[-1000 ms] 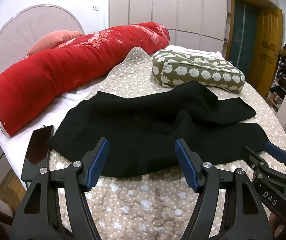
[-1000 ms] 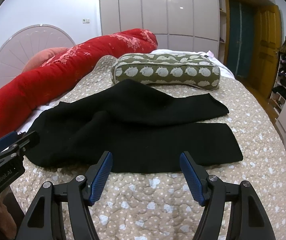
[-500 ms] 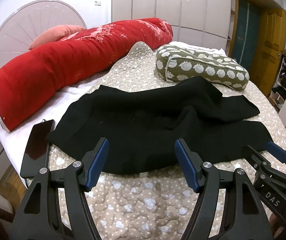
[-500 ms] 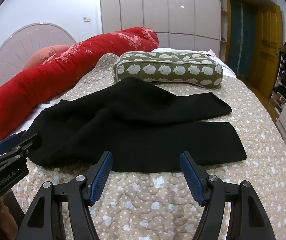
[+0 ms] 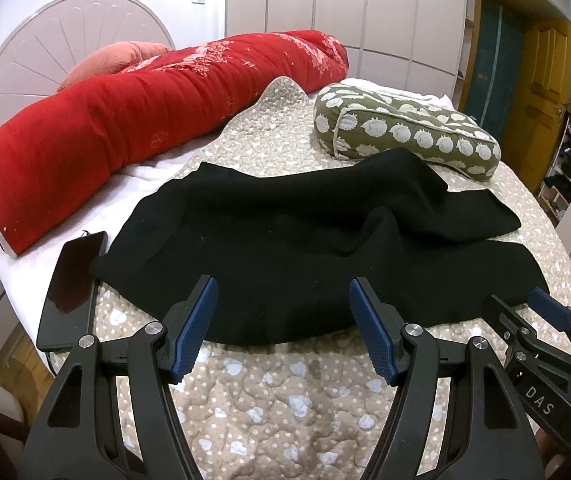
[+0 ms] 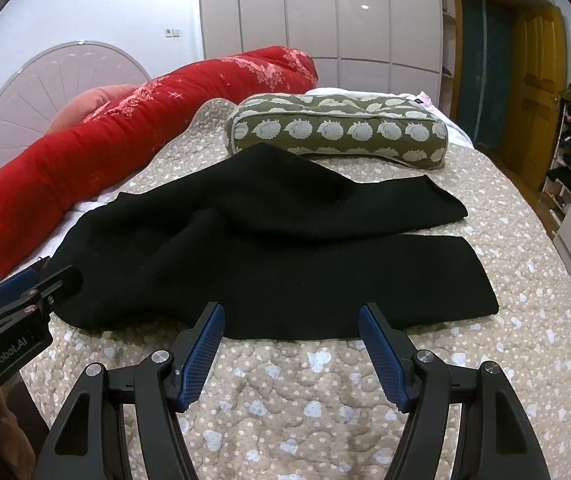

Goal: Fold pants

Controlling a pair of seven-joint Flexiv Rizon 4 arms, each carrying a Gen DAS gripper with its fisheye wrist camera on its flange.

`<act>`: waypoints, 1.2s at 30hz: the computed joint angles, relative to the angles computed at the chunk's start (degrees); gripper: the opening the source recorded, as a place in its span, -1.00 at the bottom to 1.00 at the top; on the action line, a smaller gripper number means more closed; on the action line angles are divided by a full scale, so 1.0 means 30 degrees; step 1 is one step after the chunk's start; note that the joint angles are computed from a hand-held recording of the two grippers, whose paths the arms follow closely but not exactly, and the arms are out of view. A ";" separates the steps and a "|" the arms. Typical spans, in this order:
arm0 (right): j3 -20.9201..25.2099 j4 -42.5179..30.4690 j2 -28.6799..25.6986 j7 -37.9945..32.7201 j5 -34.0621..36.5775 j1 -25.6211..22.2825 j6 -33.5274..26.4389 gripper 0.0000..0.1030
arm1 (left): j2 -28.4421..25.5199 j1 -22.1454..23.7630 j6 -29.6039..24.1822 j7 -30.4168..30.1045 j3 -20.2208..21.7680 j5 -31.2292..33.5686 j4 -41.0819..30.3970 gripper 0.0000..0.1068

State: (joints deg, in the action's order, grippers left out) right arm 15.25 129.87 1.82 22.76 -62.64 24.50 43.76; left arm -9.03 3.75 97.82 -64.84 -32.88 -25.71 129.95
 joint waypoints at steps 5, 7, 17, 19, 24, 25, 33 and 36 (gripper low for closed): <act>-0.0049 -0.0095 -0.0202 -0.0106 -0.0010 0.0015 0.0206 0.32 | -0.0056 -0.0968 -0.0212 -0.0244 0.1116 0.0183 -0.0212 0.29; -0.0062 -0.0178 -0.0286 -0.0234 0.0073 0.0061 0.0161 0.32 | -0.0092 -0.0936 -0.0203 -0.0102 0.1048 -0.0015 -0.0211 0.29; -0.0231 -0.0327 -0.0582 -0.0415 0.0122 0.0096 0.0276 0.32 | -0.0261 -0.0007 -0.0151 0.0112 0.0117 -0.0424 -0.0074 0.29; -0.0229 -0.0396 -0.0690 -0.0571 0.0271 0.0144 0.0167 0.32 | -0.0265 -0.0171 -0.0287 0.0007 0.0347 -0.0311 -0.0139 0.29; -0.0282 -0.0442 -0.0757 -0.0731 0.0396 0.0178 0.0113 0.32 | -0.0292 -0.0341 -0.0262 0.0164 0.0424 -0.0412 -0.0109 0.29; -0.0303 -0.0446 -0.0767 -0.0783 0.0403 0.0169 0.0125 0.32 | -0.0310 -0.0450 -0.0203 0.0118 0.0525 -0.0354 -0.0115 0.29; -0.0342 -0.0092 -0.0642 -0.0808 0.0636 0.0020 0.0339 0.32 | -0.0451 -0.0812 -0.0446 -0.0173 0.0872 -0.0040 -0.0228 0.29; -0.0324 0.0109 -0.0498 -0.0928 0.1024 -0.0068 0.0163 0.32 | -0.0645 -0.1325 -0.0606 -0.0266 0.1374 0.0030 -0.0430 0.29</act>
State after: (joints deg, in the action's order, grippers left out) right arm 14.28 130.20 0.33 19.98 -59.57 24.30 44.25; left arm -10.96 -0.22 96.00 -65.64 -28.76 -25.62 128.66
